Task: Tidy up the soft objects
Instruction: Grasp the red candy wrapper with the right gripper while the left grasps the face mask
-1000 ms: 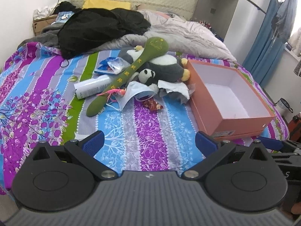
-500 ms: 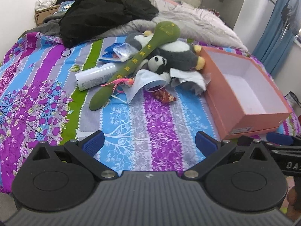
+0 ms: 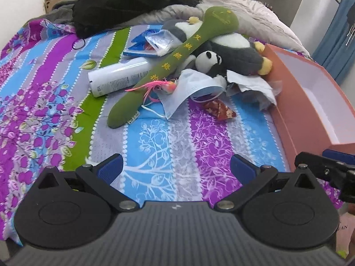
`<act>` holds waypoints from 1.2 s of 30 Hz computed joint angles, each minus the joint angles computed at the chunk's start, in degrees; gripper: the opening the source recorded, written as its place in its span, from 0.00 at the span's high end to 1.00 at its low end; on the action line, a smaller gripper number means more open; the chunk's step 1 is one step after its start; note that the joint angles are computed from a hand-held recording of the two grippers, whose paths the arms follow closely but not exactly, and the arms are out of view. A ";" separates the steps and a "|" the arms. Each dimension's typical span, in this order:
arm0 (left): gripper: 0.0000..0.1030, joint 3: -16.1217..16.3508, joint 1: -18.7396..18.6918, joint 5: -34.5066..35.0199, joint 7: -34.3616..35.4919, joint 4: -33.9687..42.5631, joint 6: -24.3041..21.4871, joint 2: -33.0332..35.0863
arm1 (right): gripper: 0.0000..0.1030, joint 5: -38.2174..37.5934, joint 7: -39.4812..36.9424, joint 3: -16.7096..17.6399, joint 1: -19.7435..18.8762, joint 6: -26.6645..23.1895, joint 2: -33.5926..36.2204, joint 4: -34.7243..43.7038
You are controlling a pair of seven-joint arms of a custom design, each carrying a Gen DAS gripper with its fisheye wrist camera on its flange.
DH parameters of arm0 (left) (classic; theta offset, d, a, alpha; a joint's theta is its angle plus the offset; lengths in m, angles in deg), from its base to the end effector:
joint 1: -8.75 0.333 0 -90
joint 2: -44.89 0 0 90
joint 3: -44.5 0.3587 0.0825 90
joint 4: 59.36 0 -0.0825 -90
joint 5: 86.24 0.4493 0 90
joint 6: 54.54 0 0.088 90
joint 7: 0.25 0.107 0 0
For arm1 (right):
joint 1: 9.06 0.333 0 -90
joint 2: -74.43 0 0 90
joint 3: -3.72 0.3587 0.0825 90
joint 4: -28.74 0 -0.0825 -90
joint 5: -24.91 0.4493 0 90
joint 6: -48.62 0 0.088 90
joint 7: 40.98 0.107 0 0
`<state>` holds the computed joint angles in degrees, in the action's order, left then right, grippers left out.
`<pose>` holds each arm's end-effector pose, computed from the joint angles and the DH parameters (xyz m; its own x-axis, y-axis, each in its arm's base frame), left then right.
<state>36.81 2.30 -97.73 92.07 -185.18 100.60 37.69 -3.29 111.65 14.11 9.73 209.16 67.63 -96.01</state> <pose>0.5878 -0.1435 0.5216 -0.1791 -0.9746 0.1346 -0.8067 0.0672 -0.5871 0.5199 0.3200 0.5354 -0.0493 -0.9517 -0.3031 -0.7220 0.2437 -0.6476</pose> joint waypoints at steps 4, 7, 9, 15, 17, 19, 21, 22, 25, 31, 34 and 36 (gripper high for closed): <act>0.00 0.10 0.08 -0.83 2.06 1.54 1.38 3.50 | 0.26 0.94 -1.15 -0.84 0.14 1.71 3.54 2.16; 0.02 -0.21 0.41 -0.86 3.47 2.69 3.03 5.98 | 0.29 1.64 -2.23 -1.98 0.84 1.81 6.31 4.10; 0.05 -0.48 0.64 -2.05 5.16 3.86 3.20 7.64 | 0.30 2.13 -2.71 -2.85 1.28 2.55 7.82 5.01; 0.20 -1.71 1.89 -5.81 9.37 8.02 4.07 12.70 | 0.36 5.67 -5.97 -5.10 2.48 2.40 12.39 8.62; 0.26 -2.05 2.19 -5.57 9.84 9.44 4.86 14.39 | 0.41 6.52 -7.44 -5.72 2.82 2.31 13.86 9.99; 0.31 -2.53 2.60 -5.57 10.38 10.81 5.50 15.97 | 0.42 8.55 -9.66 -6.03 2.90 2.38 15.48 11.50; 0.35 -3.21 3.19 -6.20 11.49 12.52 5.47 17.83 | 0.42 11.00 -11.65 -6.25 2.89 2.88 17.13 12.84; 0.37 -3.51 3.46 -6.44 11.85 13.11 5.54 18.55 | 0.42 12.15 -12.65 -6.36 2.90 2.94 18.01 13.63; 0.39 -4.25 4.16 -7.09 12.76 14.54 6.04 20.39 | 0.42 13.93 -16.45 -6.77 3.18 2.84 20.52 15.94; 0.49 -7.77 7.26 -13.02 16.88 16.28 8.29 22.86 | 0.42 17.68 -20.51 -7.22 2.94 4.11 24.63 19.09; 0.62 -9.03 8.24 -16.45 18.97 17.48 7.99 23.99 | 0.42 19.70 -23.08 -7.30 2.98 4.79 25.91 19.96; 0.77 -8.92 7.99 -16.85 18.89 17.96 8.16 24.46 | 0.45 21.46 -25.16 -6.79 2.56 5.58 26.35 20.00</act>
